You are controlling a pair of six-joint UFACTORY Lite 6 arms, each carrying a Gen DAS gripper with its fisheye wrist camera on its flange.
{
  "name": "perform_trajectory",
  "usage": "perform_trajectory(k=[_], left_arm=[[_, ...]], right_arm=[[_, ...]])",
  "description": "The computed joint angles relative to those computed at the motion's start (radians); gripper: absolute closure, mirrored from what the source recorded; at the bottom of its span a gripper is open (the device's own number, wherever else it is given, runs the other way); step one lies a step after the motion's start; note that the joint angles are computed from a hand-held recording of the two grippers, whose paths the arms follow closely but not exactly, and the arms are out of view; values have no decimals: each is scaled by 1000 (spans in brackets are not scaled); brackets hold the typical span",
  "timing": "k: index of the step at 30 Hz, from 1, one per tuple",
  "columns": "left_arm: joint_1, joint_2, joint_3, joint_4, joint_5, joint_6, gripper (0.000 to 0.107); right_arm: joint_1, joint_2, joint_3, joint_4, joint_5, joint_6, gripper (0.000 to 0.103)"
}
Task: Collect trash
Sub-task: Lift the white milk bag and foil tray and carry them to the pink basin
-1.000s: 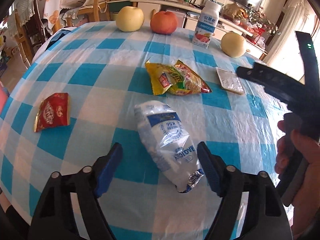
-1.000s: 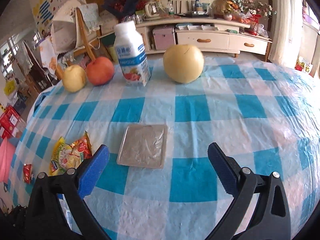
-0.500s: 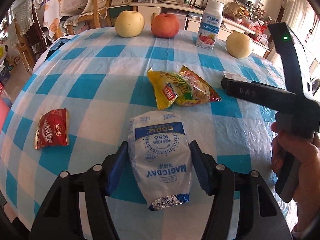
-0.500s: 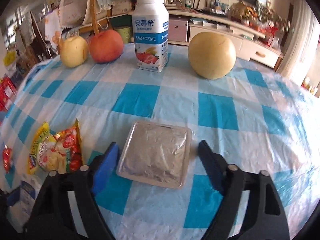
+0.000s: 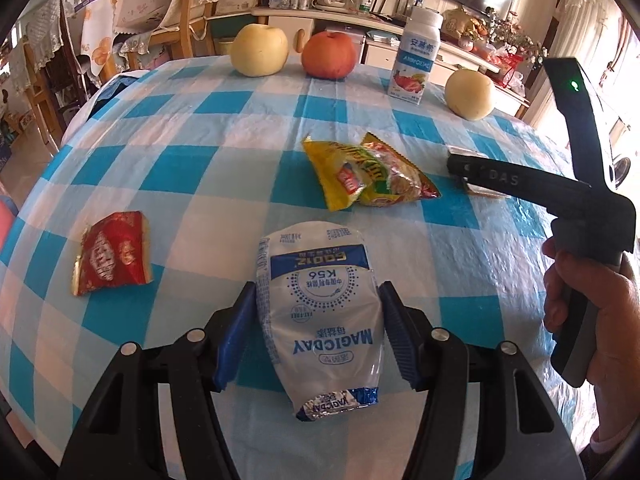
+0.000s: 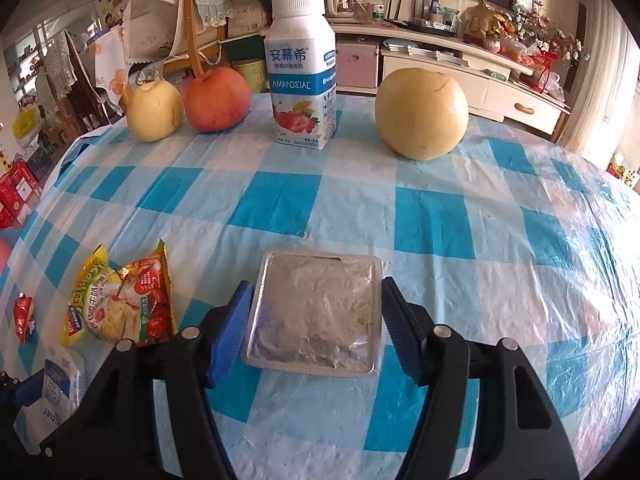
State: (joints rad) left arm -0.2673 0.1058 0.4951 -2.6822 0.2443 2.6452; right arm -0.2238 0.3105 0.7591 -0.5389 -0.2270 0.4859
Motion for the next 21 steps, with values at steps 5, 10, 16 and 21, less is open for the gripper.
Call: perform_trajectory(k=[5, 10, 16, 21], left_arm=[[88, -65, -42, 174, 5, -100, 45], [190, -153, -85, 362, 8, -203, 45], [324, -258, -126, 556, 17, -277, 45], [477, -298, -125, 816, 62, -426, 45]], right_arm=[[-13, -81, -79, -93, -54, 76, 38], [36, -205, -179, -9, -53, -6, 38], [137, -342, -277, 120, -15, -82, 38], [286, -434, -321, 353, 34, -224, 38]])
